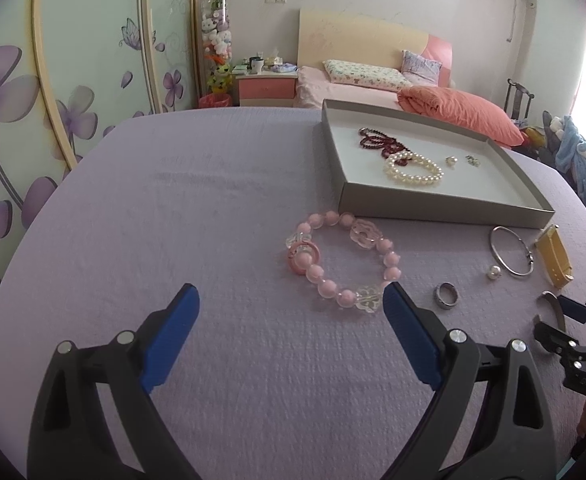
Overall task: Organize jewelry
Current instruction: 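Withdraw both tools and move the left tool toward the pink beaded bracelet, then grasp the pink beaded bracelet with the left tool and lift it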
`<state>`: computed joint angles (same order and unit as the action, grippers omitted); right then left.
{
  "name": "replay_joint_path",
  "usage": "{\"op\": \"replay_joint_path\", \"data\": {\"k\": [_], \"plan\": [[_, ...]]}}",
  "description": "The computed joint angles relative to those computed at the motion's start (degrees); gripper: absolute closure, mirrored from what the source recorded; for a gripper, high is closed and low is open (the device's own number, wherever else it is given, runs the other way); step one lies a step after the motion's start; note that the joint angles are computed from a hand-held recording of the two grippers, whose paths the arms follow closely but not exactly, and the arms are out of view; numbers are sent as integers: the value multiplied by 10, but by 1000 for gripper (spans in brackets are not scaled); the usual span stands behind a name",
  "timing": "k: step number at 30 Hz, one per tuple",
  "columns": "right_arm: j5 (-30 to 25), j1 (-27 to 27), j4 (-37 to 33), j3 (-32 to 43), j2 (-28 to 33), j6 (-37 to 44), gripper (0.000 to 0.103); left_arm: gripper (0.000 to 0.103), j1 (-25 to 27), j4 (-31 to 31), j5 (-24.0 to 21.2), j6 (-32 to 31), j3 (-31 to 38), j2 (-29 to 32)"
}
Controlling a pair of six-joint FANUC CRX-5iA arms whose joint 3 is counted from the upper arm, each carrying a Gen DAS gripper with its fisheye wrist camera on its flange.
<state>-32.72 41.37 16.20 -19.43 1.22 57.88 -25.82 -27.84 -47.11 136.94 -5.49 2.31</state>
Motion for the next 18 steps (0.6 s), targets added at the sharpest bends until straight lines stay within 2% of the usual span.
{"op": "replay_joint_path", "data": {"k": [1,7,15,18], "plan": [[1,-1,-1,-1,-1,-1,36,11,3,4,-1,-1,0,1],[1,-6,-22,6,-2,17,36,37,27,50,3,-26,15,29],[-2,-10,-39,16,-2,35,35,49,22,41,-29,-33,65,77],[-2,-10,-40,16,-3,33,35,60,15,28,-43,-27,77,84]]}}
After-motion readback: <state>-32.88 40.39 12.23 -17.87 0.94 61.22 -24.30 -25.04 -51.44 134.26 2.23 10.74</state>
